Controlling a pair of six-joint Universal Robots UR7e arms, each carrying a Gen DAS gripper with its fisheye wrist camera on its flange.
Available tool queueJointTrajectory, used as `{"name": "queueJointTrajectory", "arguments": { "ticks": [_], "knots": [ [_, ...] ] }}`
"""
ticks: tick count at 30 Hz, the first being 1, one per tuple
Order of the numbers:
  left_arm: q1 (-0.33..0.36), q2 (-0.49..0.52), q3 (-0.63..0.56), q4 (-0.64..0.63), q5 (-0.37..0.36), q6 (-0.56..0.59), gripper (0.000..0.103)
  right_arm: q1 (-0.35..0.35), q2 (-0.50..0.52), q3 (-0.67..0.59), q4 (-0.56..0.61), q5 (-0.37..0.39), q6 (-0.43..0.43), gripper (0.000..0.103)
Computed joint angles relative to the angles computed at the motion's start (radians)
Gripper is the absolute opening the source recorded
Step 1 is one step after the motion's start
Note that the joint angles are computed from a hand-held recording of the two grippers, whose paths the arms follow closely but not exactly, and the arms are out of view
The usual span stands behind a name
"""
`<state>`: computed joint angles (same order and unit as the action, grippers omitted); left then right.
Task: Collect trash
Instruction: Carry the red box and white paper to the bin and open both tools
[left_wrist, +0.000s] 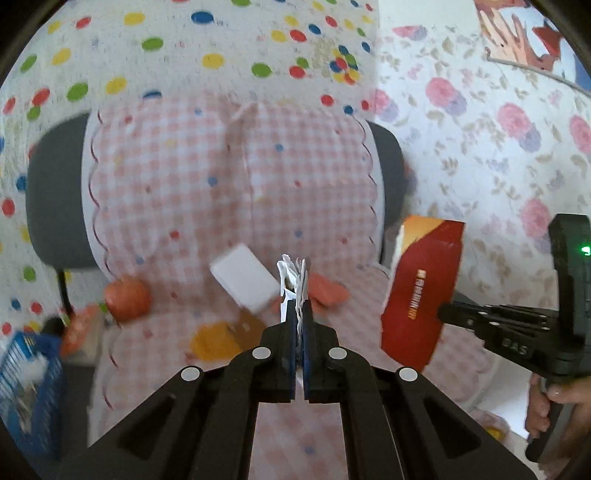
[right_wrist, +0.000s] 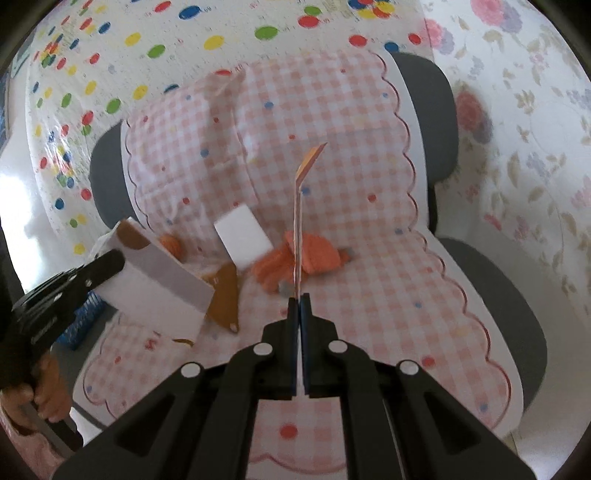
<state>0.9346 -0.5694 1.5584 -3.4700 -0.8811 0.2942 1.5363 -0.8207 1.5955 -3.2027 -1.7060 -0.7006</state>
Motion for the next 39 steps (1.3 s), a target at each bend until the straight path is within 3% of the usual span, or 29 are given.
{"name": "queueJointTrajectory", "arguments": {
  "ticks": [5,13,24,29,39],
  "knots": [
    [-0.016,-0.016,0.052,0.012,-0.03,-0.065,0.002,-0.013,-0.053,0.087,-0.052,-0.006,0.007,0.002],
    [-0.076,0.018,0.087,0.007,-0.088,-0.057,0.002,-0.027,-0.175,0.274,-0.22,-0.027,0.004,0.002],
    [-0.13,0.121,0.052,0.12,-0.214,-0.044,0.002,-0.094,-0.296,0.498,-0.439,-0.162,0.0,0.002],
    [-0.132,0.167,0.021,0.204,-0.3,-0.067,0.003,-0.148,-0.334,0.554,-0.452,-0.177,0.039,0.002],
    [-0.143,0.234,-0.061,0.299,-0.348,-0.052,0.003,-0.237,-0.373,0.585,-0.416,-0.151,0.093,0.002]
  ]
}}
